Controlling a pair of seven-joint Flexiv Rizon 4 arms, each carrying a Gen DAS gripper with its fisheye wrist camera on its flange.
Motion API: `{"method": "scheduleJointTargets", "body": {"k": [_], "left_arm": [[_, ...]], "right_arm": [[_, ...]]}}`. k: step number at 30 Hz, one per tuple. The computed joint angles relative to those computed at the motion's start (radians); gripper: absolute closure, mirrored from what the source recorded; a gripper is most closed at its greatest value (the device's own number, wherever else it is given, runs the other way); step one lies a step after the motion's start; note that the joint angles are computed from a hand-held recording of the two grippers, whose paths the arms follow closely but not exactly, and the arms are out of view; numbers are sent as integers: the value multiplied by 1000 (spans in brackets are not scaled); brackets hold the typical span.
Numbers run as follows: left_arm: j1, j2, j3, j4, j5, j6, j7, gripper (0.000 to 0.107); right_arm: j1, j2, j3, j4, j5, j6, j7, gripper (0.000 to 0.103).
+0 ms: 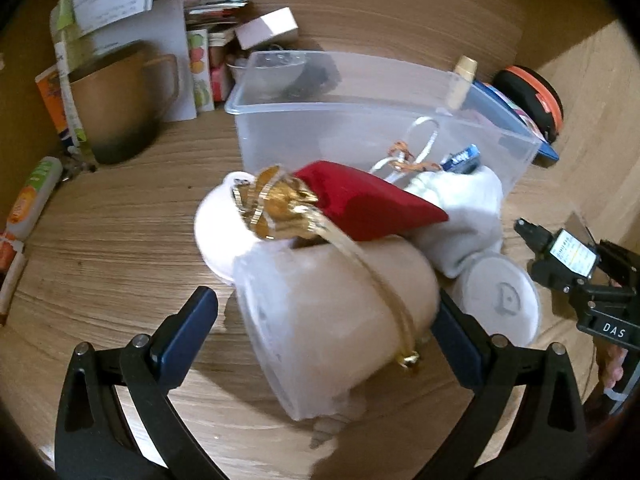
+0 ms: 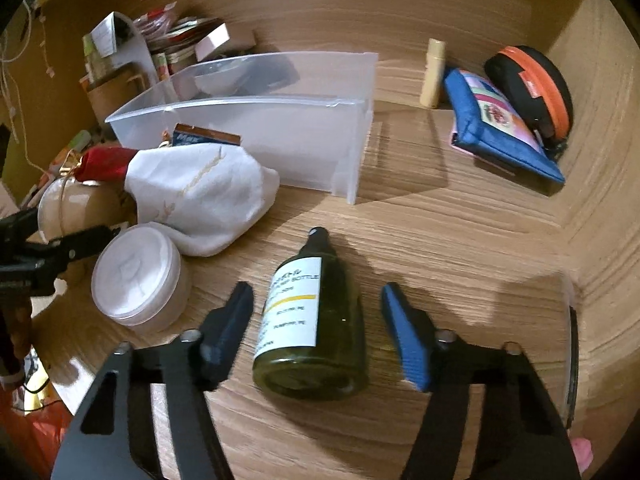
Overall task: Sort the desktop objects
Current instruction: 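Grasp the translucent plastic cup with the left tool while the right tool grasps the green bottle, then carry the cup and green bottle together over the clear plastic box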
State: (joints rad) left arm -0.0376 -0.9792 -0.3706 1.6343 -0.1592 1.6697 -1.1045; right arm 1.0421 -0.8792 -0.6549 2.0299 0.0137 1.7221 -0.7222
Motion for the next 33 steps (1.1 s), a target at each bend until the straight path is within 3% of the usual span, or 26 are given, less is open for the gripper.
{"method": "scheduleJointTargets", "body": {"k": [4,8,12,24,33], "left_arm": [[15,-7,-20,15,9,35,-8,5],[64,-12,-77,44,47,55,4,20],[44,-2,-33,52,55,87,-18,20],[96,18,-26,87,84,108,-49,20],[154,49,-51,124,147,190,-88,20]], "right_arm": [[1,-9,1,1,7,19,-8,65],[31,-26,-24,4,25,25,-14,65],[45,-34,-31,8,44,36,-17,65],[105,-33,-64,33,161,113,-24,65],[124,-31,-80,24,226,140,-33,65]]}}
